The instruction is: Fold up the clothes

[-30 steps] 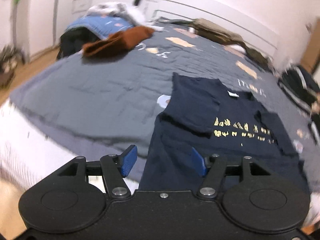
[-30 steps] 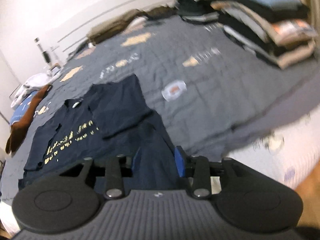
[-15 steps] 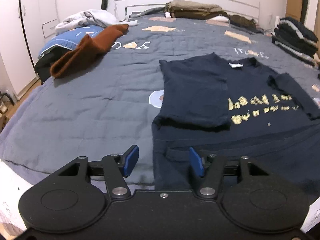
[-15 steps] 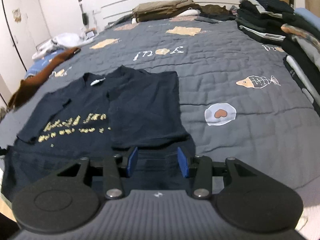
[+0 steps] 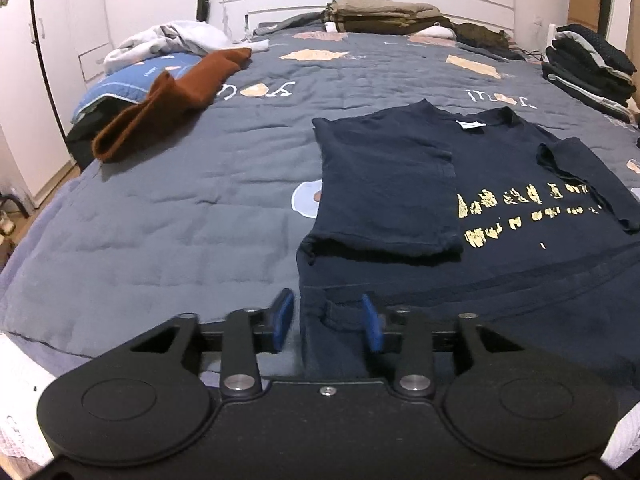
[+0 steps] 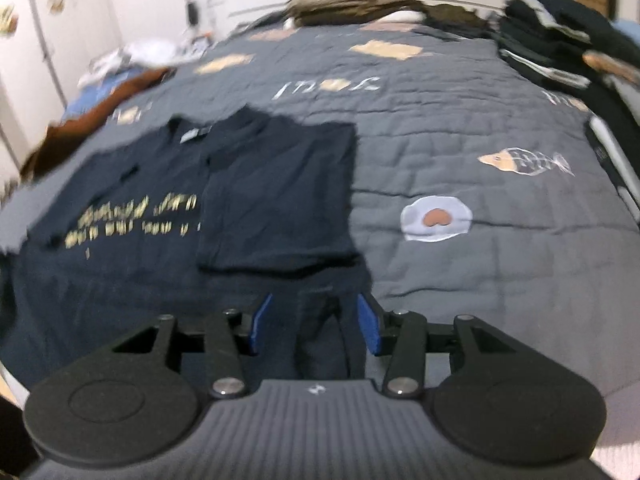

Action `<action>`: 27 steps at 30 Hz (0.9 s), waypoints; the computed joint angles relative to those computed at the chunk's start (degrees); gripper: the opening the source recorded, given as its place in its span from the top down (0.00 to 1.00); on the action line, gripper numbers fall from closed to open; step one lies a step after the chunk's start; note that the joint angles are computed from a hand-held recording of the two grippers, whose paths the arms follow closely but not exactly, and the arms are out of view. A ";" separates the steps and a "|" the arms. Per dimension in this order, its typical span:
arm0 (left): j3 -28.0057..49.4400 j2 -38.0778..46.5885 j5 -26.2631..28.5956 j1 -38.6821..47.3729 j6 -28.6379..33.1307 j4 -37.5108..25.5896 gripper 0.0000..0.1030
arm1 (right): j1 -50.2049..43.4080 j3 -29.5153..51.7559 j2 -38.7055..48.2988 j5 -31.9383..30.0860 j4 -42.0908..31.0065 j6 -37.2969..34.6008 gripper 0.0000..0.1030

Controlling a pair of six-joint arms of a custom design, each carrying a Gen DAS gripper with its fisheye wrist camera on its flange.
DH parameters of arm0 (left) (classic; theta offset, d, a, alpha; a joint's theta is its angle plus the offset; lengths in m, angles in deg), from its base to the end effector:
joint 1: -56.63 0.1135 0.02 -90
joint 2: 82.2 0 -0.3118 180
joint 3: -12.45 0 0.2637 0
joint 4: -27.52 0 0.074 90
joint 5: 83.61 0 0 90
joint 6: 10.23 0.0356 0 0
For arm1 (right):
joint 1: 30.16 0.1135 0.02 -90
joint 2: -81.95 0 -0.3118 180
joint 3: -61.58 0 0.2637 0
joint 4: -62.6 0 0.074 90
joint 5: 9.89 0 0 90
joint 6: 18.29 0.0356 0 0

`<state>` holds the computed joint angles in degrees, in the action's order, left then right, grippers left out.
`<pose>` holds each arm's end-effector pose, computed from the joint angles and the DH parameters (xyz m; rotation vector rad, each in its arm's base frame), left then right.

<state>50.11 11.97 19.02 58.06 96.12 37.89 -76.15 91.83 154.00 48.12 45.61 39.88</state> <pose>0.2636 -0.0012 0.1261 0.4092 2.3181 -0.1108 0.1348 -0.1124 0.1452 0.1042 2.3831 0.1132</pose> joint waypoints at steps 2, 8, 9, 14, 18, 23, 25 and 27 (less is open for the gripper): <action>0.17 0.22 -0.62 -0.29 0.10 -0.04 0.50 | 1.79 -0.39 1.09 1.65 1.28 0.16 0.54; 1.42 1.90 -3.84 -0.87 -0.13 -1.35 0.47 | 6.82 -1.49 4.77 5.65 7.60 3.84 0.53; 1.53 2.11 -3.65 -0.64 -0.15 -1.42 0.47 | 7.29 -1.59 5.46 5.85 8.48 4.76 0.53; 2.71 3.62 -2.38 -0.23 -0.39 -2.34 0.47 | 8.48 -1.83 8.02 5.82 10.32 6.44 0.60; 2.89 4.01 -0.95 -0.55 0.38 -3.13 0.75 | 6.54 -1.35 8.23 3.17 9.42 8.13 0.86; 1.36 2.97 -0.26 0.08 -0.60 -0.31 0.93 | 2.19 -1.43 5.92 -2.50 9.18 10.84 0.95; 0.72 1.65 1.73 1.32 -1.87 0.53 0.94 | 0.01 -1.47 4.30 -5.36 8.98 12.28 0.95; -0.08 0.52 2.87 1.90 -2.17 1.59 0.94 | -1.89 -1.30 2.94 -8.08 8.80 13.73 0.96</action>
